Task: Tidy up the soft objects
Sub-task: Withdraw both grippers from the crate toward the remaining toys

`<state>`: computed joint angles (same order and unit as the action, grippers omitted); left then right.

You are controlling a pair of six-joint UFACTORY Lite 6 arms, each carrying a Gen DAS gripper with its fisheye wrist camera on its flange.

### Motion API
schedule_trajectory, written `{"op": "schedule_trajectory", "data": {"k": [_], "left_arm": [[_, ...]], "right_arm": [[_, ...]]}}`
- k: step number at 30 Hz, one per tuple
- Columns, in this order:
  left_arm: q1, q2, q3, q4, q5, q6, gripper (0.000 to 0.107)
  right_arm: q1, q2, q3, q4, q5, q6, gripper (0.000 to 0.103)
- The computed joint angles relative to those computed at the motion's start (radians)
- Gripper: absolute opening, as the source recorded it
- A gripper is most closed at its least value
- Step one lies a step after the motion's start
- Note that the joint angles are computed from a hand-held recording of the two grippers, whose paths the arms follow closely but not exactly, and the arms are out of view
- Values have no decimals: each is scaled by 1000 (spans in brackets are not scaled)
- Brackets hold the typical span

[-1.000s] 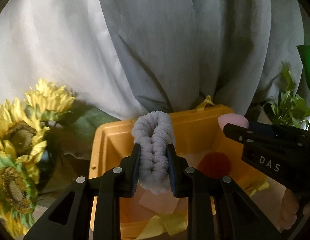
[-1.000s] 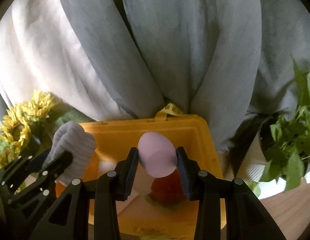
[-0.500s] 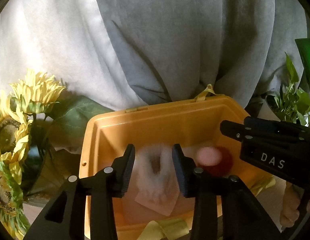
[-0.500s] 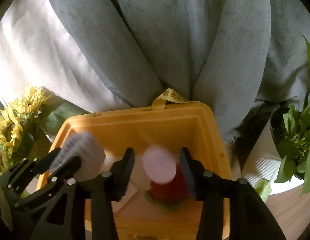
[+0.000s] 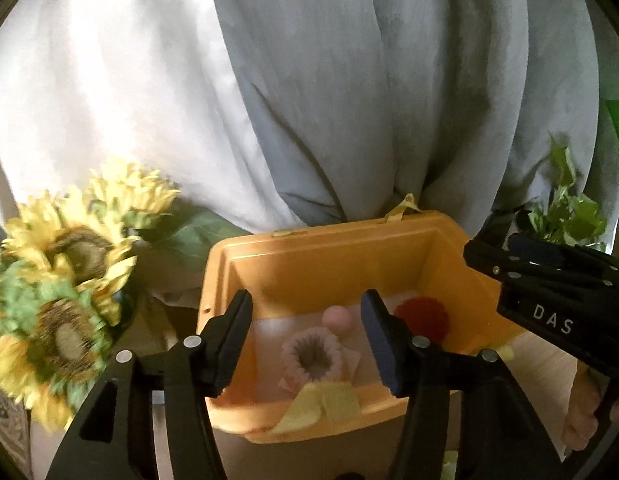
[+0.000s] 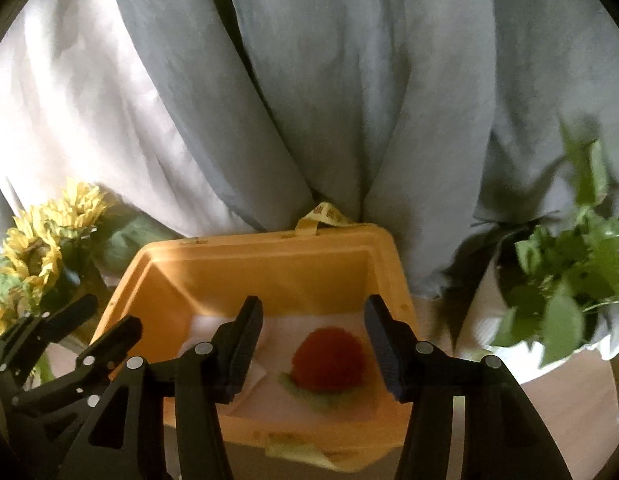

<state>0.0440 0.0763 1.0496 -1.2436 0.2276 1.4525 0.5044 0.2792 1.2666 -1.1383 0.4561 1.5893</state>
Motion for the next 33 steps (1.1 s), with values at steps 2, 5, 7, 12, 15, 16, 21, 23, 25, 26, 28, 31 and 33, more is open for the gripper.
{"op": "schedule_trajectory", "data": {"k": [2,5,7,12,15,16,21,23,25,26,28,31,33], "left_arm": [[9,-68,-55,-12,2,12,57],[25,-165,-130,0,6,-1,60],[35,-233,-177,41,6,-43,60],[68,-370,-255,185,27,-195,64],[78,-455,-299,298,21,-312,65],[82,-484,-317,326,17,-336,66],[136,-650,-409,429,64,-433,71],[148,-713,-448,473,76,-475,72],[169,-776,-484,505,97,-502,72],[181,-809,-504,520,108,-516,72],[202,-861,-537,527,129,-522,74],[228,-940,-588,562,161,-549,74],[252,-987,-615,570,193,-553,74]], "right_arm": [[27,-45,-38,-38,35,38,54],[64,-110,-94,-75,77,81,58],[89,-150,-128,-90,95,103,59],[177,-236,-195,-117,193,139,65],[228,-281,-233,-127,250,152,66],[248,-298,-248,-127,271,156,66],[322,-379,-311,-120,350,181,71],[362,-406,-336,-123,395,197,72],[395,-431,-359,-120,428,210,73],[415,-448,-374,-119,447,219,73],[460,-472,-402,-117,492,241,75],[517,-496,-434,-112,549,267,75],[559,-508,-451,-104,585,283,76]]}}
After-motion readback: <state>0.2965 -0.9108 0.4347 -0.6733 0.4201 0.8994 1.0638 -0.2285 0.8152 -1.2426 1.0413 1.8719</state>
